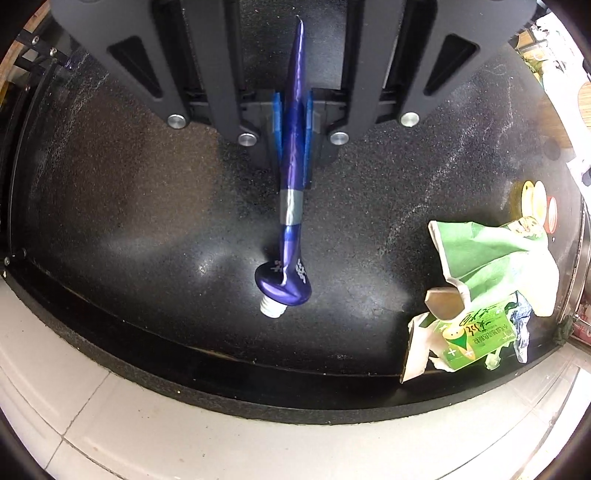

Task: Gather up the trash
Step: 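Carry blister pack and tube over the bin and open both tools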

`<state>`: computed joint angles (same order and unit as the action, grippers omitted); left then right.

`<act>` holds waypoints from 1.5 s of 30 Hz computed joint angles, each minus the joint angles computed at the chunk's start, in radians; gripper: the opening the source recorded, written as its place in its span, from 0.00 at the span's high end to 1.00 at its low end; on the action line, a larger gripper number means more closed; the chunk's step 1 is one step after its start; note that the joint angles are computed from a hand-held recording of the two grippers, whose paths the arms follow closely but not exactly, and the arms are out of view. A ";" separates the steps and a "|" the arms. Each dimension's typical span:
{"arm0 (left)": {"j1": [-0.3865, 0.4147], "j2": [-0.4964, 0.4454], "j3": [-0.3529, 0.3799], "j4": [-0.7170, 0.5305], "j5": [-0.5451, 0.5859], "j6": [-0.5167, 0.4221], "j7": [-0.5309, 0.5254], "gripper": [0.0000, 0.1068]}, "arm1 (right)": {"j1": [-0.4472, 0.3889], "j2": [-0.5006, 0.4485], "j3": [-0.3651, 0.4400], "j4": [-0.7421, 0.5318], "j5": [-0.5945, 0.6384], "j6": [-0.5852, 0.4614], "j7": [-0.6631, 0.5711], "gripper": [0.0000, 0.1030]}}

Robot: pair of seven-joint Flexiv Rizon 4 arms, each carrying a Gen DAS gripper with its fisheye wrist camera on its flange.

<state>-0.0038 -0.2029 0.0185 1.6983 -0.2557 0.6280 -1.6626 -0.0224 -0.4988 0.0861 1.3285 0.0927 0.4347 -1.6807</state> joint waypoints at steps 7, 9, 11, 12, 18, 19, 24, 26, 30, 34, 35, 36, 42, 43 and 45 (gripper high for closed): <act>0.008 0.017 0.011 0.013 0.015 0.004 -0.010 0.96 | -0.017 0.020 -0.001 -0.015 0.019 0.015 -0.005 0.91; 0.010 0.023 0.013 0.019 0.016 0.007 -0.012 0.96 | -0.025 0.034 0.013 -0.028 0.054 0.014 -0.012 0.91; 0.012 0.033 0.017 0.030 0.017 0.012 -0.019 0.96 | -0.019 0.049 0.028 -0.043 0.074 0.017 -0.037 0.91; 0.015 0.041 0.019 0.039 0.014 0.016 -0.023 0.96 | -0.010 0.058 0.036 -0.047 0.078 0.022 -0.056 0.91; 0.034 0.130 0.051 0.126 0.031 0.037 -0.070 0.96 | 0.081 0.071 0.096 -0.098 0.132 -0.012 -0.143 0.91; 0.040 0.151 0.059 0.147 0.038 0.039 -0.081 0.96 | 0.101 0.069 0.105 -0.106 0.140 -0.019 -0.152 0.91; 0.085 0.290 0.104 0.275 0.089 0.031 -0.161 0.96 | 0.207 0.074 0.162 -0.107 0.189 -0.051 -0.215 0.91; 0.111 0.357 0.121 0.327 0.122 0.021 -0.202 0.96 | 0.254 0.078 0.179 -0.098 0.201 -0.057 -0.228 0.91; 0.174 0.477 0.144 0.407 0.190 -0.013 -0.284 0.96 | 0.337 0.087 0.217 -0.097 0.237 -0.101 -0.260 0.91; 0.248 0.595 0.170 0.476 0.248 -0.058 -0.347 0.96 | 0.420 0.100 0.246 -0.087 0.255 -0.136 -0.295 0.91; 0.268 0.623 0.178 0.492 0.261 -0.069 -0.361 0.96 | 0.439 0.104 0.252 -0.083 0.256 -0.145 -0.303 0.91; 0.286 0.648 0.184 0.505 0.271 -0.081 -0.371 0.96 | 0.464 0.104 0.259 -0.082 0.254 -0.155 -0.311 0.91; 0.368 0.745 0.218 0.575 0.303 -0.128 -0.386 0.96 | 0.580 0.079 0.282 -0.078 0.238 -0.191 -0.335 0.91; 0.378 0.757 0.226 0.587 0.304 -0.134 -0.382 0.96 | 0.605 0.062 0.282 -0.087 0.227 -0.192 -0.329 0.91; 0.397 0.763 0.234 0.612 0.302 -0.130 -0.382 0.96 | 0.648 0.037 0.286 -0.089 0.206 -0.194 -0.319 0.91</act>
<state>0.3935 0.5602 0.2527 2.3107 0.0458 0.4978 -2.0443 0.6256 -0.4615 0.3723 1.2392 0.2988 0.2409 -1.9995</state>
